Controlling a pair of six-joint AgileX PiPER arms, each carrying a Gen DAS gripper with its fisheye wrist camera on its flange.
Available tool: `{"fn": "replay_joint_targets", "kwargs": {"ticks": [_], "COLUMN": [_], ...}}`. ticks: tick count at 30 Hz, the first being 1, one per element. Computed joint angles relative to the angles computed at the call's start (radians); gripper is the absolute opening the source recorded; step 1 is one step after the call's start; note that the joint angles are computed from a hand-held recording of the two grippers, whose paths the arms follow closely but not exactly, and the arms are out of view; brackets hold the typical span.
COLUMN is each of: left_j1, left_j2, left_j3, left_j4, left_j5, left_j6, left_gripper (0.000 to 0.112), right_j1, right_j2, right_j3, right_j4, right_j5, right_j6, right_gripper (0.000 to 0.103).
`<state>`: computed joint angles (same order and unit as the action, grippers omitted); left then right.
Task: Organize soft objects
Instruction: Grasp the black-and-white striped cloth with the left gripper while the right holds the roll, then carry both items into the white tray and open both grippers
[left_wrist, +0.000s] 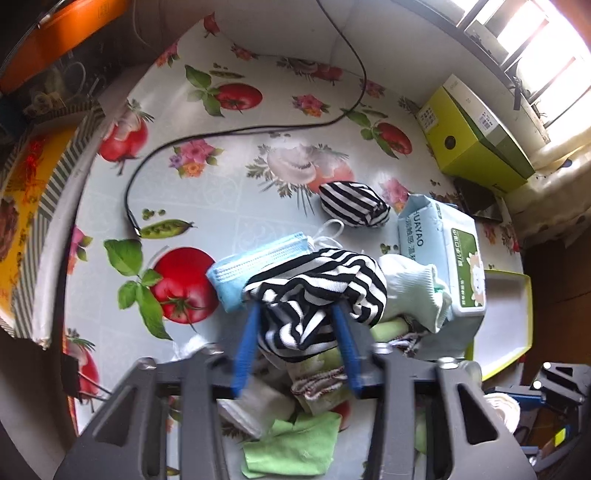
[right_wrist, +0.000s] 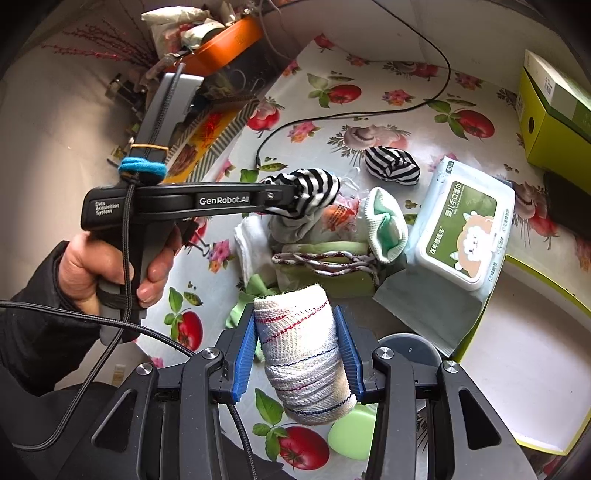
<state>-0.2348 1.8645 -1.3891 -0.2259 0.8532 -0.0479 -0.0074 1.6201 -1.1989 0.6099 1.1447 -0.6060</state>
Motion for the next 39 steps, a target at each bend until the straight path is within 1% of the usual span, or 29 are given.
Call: {"fn": "replay_joint_targets", "kwargs": {"ticks": [1, 3, 8, 16, 21, 24, 31, 34, 39], "left_j1": [-0.002, 0.008, 0.014, -0.001, -0.044, -0.092, -0.231, -0.287, -0.379], "left_j2": [-0.004, -0.021, -0.085, -0.219, -0.265, -0.278, -0.224, -0.174, -0.054], "left_j3": [0.005, 0.026, 0.075, 0.113, 0.103, 0.082, -0.016, -0.081, -0.223], "left_j4": [0.014, 0.006, 0.022, 0.034, 0.041, 0.041, 0.027, 0.003, -0.004], "left_j5": [-0.002, -0.014, -0.039, -0.024, -0.004, 0.010, 0.036, 0.055, 0.101], "left_j6": [-0.010, -0.010, -0.034, -0.074, -0.099, -0.113, -0.128, -0.113, -0.103], "left_gripper": [0.015, 0.010, 0.008, 0.008, 0.008, 0.008, 0.008, 0.008, 0.008], "right_j1": [-0.001, -0.002, -0.011, -0.054, -0.110, -0.155, -0.325, -0.415, -0.532], "right_j2": [-0.001, 0.000, -0.024, -0.096, -0.149, -0.177, -0.222, -0.222, -0.196], "right_j3": [0.000, -0.002, 0.006, 0.032, 0.055, 0.066, 0.093, 0.106, 0.115], "right_j4": [0.001, 0.004, 0.008, 0.018, 0.025, 0.028, 0.029, 0.028, 0.025], "right_j5": [0.000, -0.002, -0.006, -0.008, -0.001, 0.008, 0.036, 0.036, 0.028], "right_j6": [0.001, -0.002, -0.009, -0.020, -0.034, -0.045, -0.093, -0.114, -0.144], "right_gripper": [0.040, 0.040, 0.040, 0.040, 0.040, 0.040, 0.040, 0.040, 0.040]}}
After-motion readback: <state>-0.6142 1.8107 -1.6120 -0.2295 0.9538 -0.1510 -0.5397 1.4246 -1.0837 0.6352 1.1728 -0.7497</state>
